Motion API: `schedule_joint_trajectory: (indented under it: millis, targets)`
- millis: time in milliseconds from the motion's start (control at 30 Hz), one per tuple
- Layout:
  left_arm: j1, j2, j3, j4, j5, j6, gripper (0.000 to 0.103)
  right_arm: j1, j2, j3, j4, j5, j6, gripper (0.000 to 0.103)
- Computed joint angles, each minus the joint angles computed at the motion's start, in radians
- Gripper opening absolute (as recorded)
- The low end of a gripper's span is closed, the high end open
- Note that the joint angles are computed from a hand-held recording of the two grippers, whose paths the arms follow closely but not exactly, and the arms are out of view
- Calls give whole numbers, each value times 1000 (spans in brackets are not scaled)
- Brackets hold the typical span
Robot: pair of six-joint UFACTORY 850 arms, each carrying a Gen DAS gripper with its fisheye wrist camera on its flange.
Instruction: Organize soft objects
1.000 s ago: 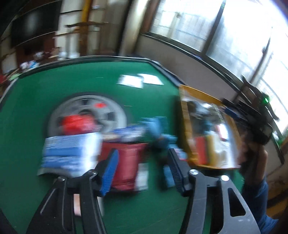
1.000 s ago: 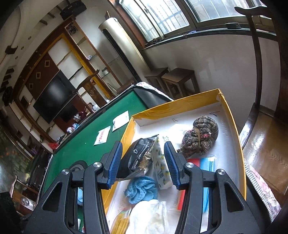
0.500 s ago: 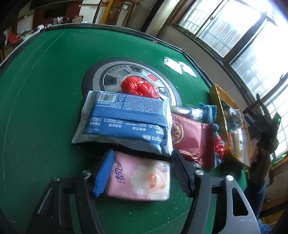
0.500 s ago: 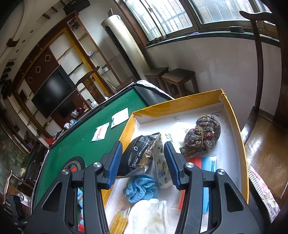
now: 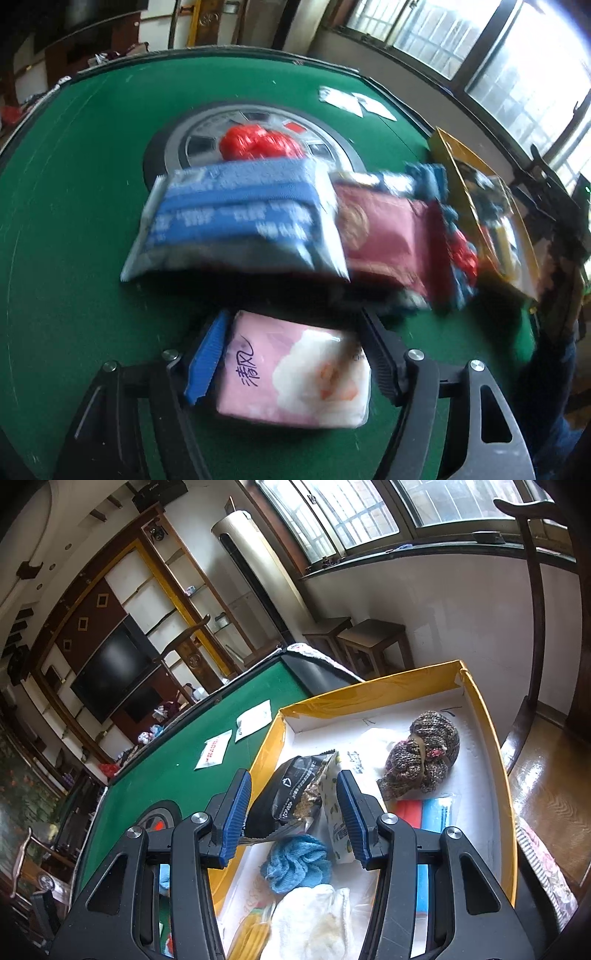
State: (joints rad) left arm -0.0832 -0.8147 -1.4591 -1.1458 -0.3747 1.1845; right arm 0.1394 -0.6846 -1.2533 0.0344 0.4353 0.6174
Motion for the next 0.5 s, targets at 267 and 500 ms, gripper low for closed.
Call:
schedule_joint_trajectory:
  millis: [267, 500]
  targets:
    - [-12, 144, 228, -26, 35, 186, 72, 5, 20, 26, -9, 31, 10, 48]
    - [-18, 210, 328, 18, 84, 68, 72, 11, 26, 32, -7, 31, 7, 48]
